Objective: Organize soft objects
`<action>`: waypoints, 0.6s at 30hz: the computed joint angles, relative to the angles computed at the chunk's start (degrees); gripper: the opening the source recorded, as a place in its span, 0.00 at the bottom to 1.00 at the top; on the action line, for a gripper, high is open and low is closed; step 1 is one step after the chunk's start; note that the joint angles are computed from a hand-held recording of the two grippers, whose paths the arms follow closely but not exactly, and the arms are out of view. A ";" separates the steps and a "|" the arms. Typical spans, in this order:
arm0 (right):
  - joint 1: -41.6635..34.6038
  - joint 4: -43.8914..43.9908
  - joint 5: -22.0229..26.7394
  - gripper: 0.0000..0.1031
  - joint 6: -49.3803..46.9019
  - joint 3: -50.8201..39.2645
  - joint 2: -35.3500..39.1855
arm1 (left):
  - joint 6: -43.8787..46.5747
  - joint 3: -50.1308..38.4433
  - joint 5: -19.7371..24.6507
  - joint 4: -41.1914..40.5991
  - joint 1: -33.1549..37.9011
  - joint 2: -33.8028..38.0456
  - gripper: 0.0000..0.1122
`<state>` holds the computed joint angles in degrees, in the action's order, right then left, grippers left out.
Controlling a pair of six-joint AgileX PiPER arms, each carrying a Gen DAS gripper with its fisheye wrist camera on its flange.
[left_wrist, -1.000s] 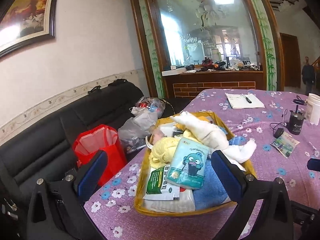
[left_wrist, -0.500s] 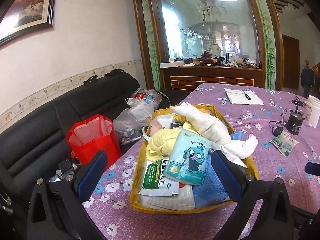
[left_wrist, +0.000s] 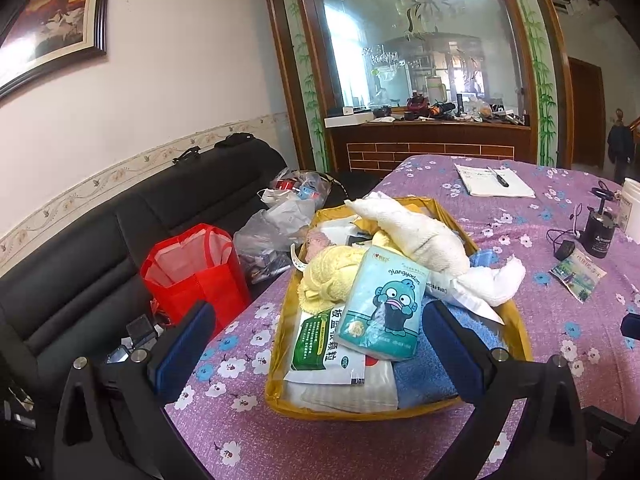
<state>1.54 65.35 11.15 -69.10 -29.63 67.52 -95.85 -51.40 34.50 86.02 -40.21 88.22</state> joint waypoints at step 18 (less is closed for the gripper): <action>0.76 0.42 -1.28 1.00 -0.52 0.22 -0.18 | 0.84 0.54 -0.06 -1.46 -1.27 -0.32 0.92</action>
